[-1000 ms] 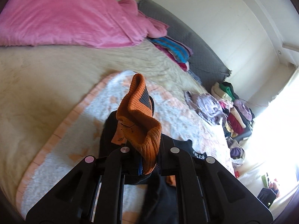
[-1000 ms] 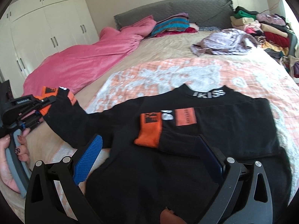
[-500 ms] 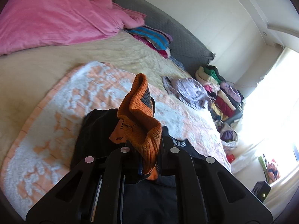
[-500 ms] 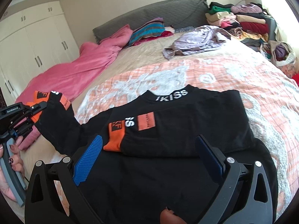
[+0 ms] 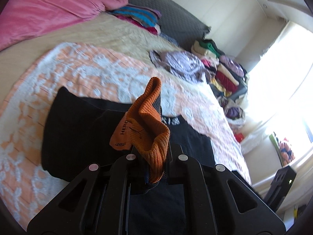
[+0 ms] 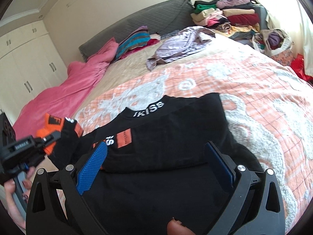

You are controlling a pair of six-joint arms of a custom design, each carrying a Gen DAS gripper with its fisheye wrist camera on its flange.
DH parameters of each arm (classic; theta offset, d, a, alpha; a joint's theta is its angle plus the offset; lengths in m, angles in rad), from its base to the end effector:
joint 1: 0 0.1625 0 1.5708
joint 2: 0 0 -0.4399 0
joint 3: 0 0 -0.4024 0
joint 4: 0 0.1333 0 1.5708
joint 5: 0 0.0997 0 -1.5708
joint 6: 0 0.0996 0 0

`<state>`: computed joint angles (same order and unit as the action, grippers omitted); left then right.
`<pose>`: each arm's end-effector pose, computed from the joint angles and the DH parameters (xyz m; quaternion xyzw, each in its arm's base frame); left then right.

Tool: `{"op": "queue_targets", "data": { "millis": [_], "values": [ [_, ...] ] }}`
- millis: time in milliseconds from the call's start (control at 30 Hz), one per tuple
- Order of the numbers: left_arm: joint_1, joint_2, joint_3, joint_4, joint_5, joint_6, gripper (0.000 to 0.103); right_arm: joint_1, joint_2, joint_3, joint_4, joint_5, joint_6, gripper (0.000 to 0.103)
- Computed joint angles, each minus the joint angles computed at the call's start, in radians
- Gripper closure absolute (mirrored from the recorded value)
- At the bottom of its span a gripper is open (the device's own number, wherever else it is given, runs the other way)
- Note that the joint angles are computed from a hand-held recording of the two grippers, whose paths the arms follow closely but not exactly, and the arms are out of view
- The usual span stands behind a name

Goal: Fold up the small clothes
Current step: 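Lift the sleeve with the left tool and carry it across the body, then lower the sleeve onto the folded sleeve and open the left tool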

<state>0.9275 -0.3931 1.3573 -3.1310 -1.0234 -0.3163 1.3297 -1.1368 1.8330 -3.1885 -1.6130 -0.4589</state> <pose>-0.3113 -0.7239 -0.0140 0.0715 0.9210 -0.3700 0.0987 -0.0258 -0.6458 0.3228 0.0880 -0.8912 0.4111 0.1702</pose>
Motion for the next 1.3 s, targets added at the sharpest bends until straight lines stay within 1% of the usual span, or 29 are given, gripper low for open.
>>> {"op": "queue_targets", "data": {
  "millis": [300, 433, 567, 667, 733, 800, 867, 967, 1033, 1067, 1100, 1133, 1200, 1233, 1300],
  "values": [
    [0.009, 0.075, -0.094, 0.172, -0.062, 0.007, 0.099, -0.029, -0.007, -0.016, 0.004, -0.001, 0.053, 0.004],
    [0.016, 0.093, -0.115, 0.222, -0.09, 0.006, 0.098, -0.036, -0.007, -0.02, 0.01, -0.005, 0.066, 0.004],
    [0.023, 0.106, -0.132, 0.261, -0.114, 0.013, 0.092, -0.037, 0.0, -0.027, 0.014, -0.012, 0.071, 0.004],
    [0.029, 0.109, -0.139, 0.289, -0.141, 0.024, 0.082, -0.037, 0.006, -0.032, 0.019, -0.024, 0.079, 0.004],
    [0.03, 0.109, -0.139, 0.297, -0.15, 0.031, 0.071, -0.039, 0.009, -0.036, 0.031, -0.027, 0.087, 0.004],
    [0.032, 0.106, -0.135, 0.303, -0.172, 0.041, 0.059, -0.04, 0.014, -0.041, 0.044, -0.033, 0.095, 0.004],
    [0.037, 0.099, -0.127, 0.303, -0.198, 0.055, 0.053, -0.04, 0.017, -0.045, 0.057, -0.038, 0.098, 0.004],
    [0.037, 0.081, -0.101, 0.285, -0.19, 0.051, 0.05, -0.04, 0.024, -0.054, 0.09, -0.041, 0.101, 0.004],
    [0.041, 0.063, -0.077, 0.266, -0.188, 0.033, 0.043, -0.04, 0.029, -0.06, 0.117, -0.04, 0.102, 0.004],
    [0.04, 0.055, -0.068, 0.256, -0.178, 0.031, 0.037, -0.04, 0.032, -0.063, 0.136, -0.04, 0.102, 0.004],
    [0.039, 0.048, -0.06, 0.248, -0.16, 0.031, 0.034, -0.04, 0.034, -0.066, 0.156, -0.035, 0.101, 0.004],
    [0.035, 0.039, -0.048, 0.243, -0.129, 0.032, 0.032, -0.04, 0.039, -0.071, 0.181, -0.029, 0.1, 0.004],
    [0.029, 0.026, -0.033, 0.237, -0.083, 0.028, 0.02, -0.039, 0.046, -0.073, 0.216, -0.014, 0.1, 0.004],
    [0.026, 0.018, -0.023, 0.228, -0.055, 0.028, 0.018, -0.037, 0.049, -0.074, 0.226, -0.011, 0.099, 0.004],
    [0.02, 0.006, -0.009, 0.22, 0.002, 0.025, 0.009, -0.029, 0.063, -0.076, 0.245, -0.017, 0.09, 0.004]
  ]
}}
